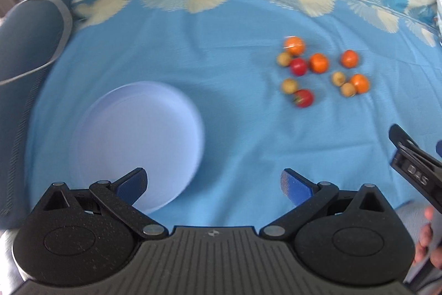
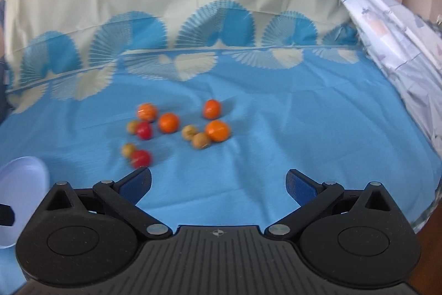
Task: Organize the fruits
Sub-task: 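Grasp a red tomato with the left gripper while the right gripper grasps an orange, then carry both fruits over the plate and open both grippers to drop them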
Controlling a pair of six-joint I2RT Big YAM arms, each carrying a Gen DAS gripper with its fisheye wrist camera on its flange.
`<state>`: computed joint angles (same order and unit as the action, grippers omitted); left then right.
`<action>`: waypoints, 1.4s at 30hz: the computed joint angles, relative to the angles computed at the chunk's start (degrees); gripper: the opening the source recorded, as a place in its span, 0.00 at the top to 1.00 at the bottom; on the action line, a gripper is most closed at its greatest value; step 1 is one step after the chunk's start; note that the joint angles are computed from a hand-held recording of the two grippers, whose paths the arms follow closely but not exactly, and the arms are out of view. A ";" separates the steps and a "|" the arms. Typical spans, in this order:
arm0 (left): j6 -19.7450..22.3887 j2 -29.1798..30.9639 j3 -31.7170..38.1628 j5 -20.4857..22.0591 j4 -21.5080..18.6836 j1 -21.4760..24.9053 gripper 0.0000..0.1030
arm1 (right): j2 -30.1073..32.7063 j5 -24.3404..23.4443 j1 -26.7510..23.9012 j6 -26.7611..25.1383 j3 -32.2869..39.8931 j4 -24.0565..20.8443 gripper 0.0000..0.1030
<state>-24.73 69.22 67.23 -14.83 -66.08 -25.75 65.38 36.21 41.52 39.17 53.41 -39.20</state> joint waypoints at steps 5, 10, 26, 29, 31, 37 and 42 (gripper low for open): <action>-2.04 11.63 5.81 6.80 3.41 0.70 0.00 | 8.14 -0.92 -8.91 -11.90 0.17 9.94 0.01; -6.24 21.81 12.95 9.37 2.95 1.45 0.00 | 17.38 -7.02 -15.44 -18.94 2.56 16.47 0.01; -5.39 30.04 19.20 8.97 5.73 1.03 0.54 | 23.18 -21.99 -18.91 -24.35 2.08 32.16 0.36; -3.01 28.95 19.13 10.43 5.56 0.88 0.74 | 21.77 -21.53 -18.10 -25.99 0.93 32.74 0.65; -2.96 28.49 18.82 10.47 5.13 0.73 0.74 | 21.34 -21.75 -18.19 -25.09 0.81 32.30 0.65; -2.78 26.62 15.93 11.77 5.89 0.49 0.29 | 21.05 -21.00 -18.01 -23.90 0.01 33.02 0.65; -2.87 27.01 14.86 11.29 7.04 0.32 0.45 | 20.97 -21.05 -18.16 -23.56 -0.45 33.72 0.65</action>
